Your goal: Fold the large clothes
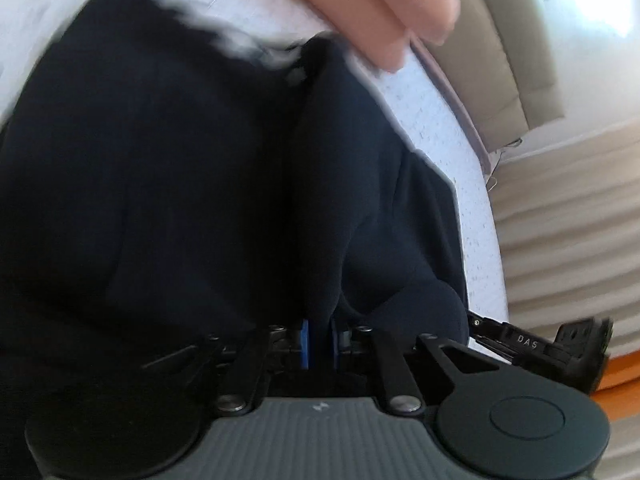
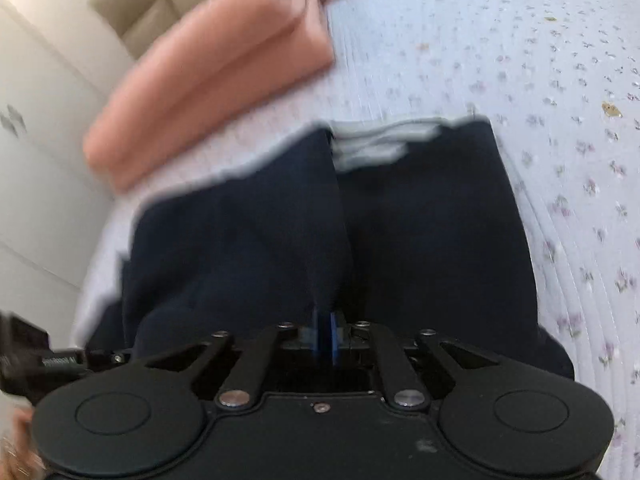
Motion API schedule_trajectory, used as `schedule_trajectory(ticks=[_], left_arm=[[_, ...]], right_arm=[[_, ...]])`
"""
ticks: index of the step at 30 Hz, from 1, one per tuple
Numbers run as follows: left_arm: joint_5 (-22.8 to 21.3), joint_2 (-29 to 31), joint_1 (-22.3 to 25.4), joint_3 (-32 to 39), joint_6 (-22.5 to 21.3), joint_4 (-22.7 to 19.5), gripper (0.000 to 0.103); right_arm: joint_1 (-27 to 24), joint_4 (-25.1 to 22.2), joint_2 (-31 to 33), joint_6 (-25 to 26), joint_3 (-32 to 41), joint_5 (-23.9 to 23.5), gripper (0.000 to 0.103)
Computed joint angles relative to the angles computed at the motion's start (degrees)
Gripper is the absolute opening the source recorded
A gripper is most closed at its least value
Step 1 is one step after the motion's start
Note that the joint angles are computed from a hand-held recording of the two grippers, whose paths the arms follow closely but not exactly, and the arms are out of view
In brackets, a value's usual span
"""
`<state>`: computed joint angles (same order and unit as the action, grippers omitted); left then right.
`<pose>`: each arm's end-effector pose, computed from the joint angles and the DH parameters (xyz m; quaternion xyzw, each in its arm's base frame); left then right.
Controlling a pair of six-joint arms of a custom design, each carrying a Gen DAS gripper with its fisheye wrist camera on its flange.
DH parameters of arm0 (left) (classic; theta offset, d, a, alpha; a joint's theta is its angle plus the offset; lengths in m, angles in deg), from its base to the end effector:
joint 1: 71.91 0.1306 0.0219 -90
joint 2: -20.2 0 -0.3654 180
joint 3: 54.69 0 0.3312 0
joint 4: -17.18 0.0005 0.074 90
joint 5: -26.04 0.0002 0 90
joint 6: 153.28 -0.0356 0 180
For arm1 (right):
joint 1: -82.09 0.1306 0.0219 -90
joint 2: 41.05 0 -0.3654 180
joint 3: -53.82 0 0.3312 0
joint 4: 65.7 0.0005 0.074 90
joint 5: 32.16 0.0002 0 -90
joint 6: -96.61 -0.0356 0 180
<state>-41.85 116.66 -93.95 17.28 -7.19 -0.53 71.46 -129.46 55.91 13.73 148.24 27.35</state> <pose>0.4059 -0.1793 0.2844 -0.1884 0.8807 -0.3867 0.1982 0.4347 -0.0637 0.3827 -0.0251 0.9455 0.2237 0.2355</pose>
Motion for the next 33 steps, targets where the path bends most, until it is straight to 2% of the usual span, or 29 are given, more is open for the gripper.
schedule_trajectory(ticks=[1,2,3,4,5,6,7,8,10,12,13,14,15,16,18,20,21,23,24,26,28,30,32,33], left_arm=[[-0.34,-0.78,-0.12,-0.34,0.07,0.24,0.019],[-1.17,-1.39,-0.46,0.73,-2.12,-2.06,0.03],[-3.11,-1.91,-1.27,2.72,-6.5,-5.34,0.036],[-4.84,-2.39,-2.1,4.08,-9.89,-7.16,0.053],[-6.12,-2.63,-2.83,5.31,-12.83,-8.23,0.072],[-6.81,-2.75,-3.59,6.43,-15.24,-8.88,0.08],[-7.2,-2.18,-4.3,7.31,-16.62,-8.65,0.087],[-7.3,-1.28,-4.77,7.98,-17.12,-8.29,0.087],[-8.36,1.03,-5.51,9.65,-17.23,-9.99,0.086],[-11.91,3.64,-6.22,11.54,-17.66,-15.0,0.077],[-12.54,3.6,-6.17,10.63,-18.49,-14.99,0.069],[-12.56,2.3,-6.05,8.32,-19.0,-12.24,0.069],[-12.85,0.86,-6.04,6.95,-18.33,-11.79,0.069],[-13.38,-0.47,-6.1,5.77,-17.24,-11.57,0.071],[-15.43,-3.95,-6.29,2.71,-15.51,-10.21,0.078],[-17.44,-8.64,-6.73,-1.44,-14.35,-8.57,0.089],[-19.11,-11.28,-7.17,-3.58,-13.67,-8.51,0.09],[-21.89,-14.91,-7.56,-5.5,-12.81,-10.97,0.094],[-22.59,-16.69,-7.17,-5.38,-12.3,-14.57,0.094],[-23.36,-20.15,-7.56,-8.04,-9.72,-17.16,0.092],[-26.17,-25.05,-9.04,-12.9,-5.81,-16.96,0.091],[-27.45,-28.94,-10.56,-16.6,-2.55,-17.63,0.089],[-27.53,-32.49,-12.22,-20.54,-0.22,-15.53,0.077],[-28.07,-35.84,-13.86,-22.49,1.13,-15.67,0.076]], right_arm=[[0.46,0.92,-0.91,-0.22,-0.11,0.87,0.028],[0.84,1.86,-2.13,-0.16,-0.21,1.88,0.036],[0.6,2.84,-3.17,0.76,-0.42,1.61,0.051],[0.77,4.46,-4.29,1.57,-0.67,0.88,0.068],[1.58,6.58,-6.18,2.18,-1.81,0.2,0.081],[2.33,8.16,-7.29,3.33,-2.64,-0.32,0.091],[3.44,8.85,-8.05,5.24,-3.32,-0.29,0.089],[4.89,8.51,-8.56,8.13,-3.83,0.37,0.089],[8.37,6.41,-8.57,14.14,-5.25,5.09,0.09],[10.97,3.84,-7.14,17.2,-7.11,13.53,0.089],[10.71,5.91,-7.87,18.44,-9.8,14.22,0.089],[9.34,9.33,-9.45,19.88,-12.91,11.88,0.089],[7.54,11.99,-11.27,21.13,-15.49,8.92,0.089],[6.23,12.02,-12.5,21.6,-16.34,7.61,0.089],[2.51,9.03,-13.82,20.35,-16.07,4.78,0.09],[-3.16,5.13,-13.62,20.19,-14.98,-4.77,0.09],[-7.21,4.35,-14.1,20.83,-15.68,-10.47,0.09],[-13.11,4.75,-15.2,20.93,-17.06,-15.76,0.09],[-15.49,3.16,-15.19,22.43,-16.94,-16.37,0.09],[-19.71,-1.01,-14.62,25.08,-16.34,-14.49,0.09],[-24.13,-7.33,-13.29,28.4,-14.93,-12.43,0.09],[-28.46,-11.72,-12.13,32.0,-14.57,-12.15,0.09],[-32.45,-15.52,-12.31,35.3,-14.5,-12.26,0.089],[-34.6,-16.83,-12.41,37.09,-14.78,-12.05,0.089]])
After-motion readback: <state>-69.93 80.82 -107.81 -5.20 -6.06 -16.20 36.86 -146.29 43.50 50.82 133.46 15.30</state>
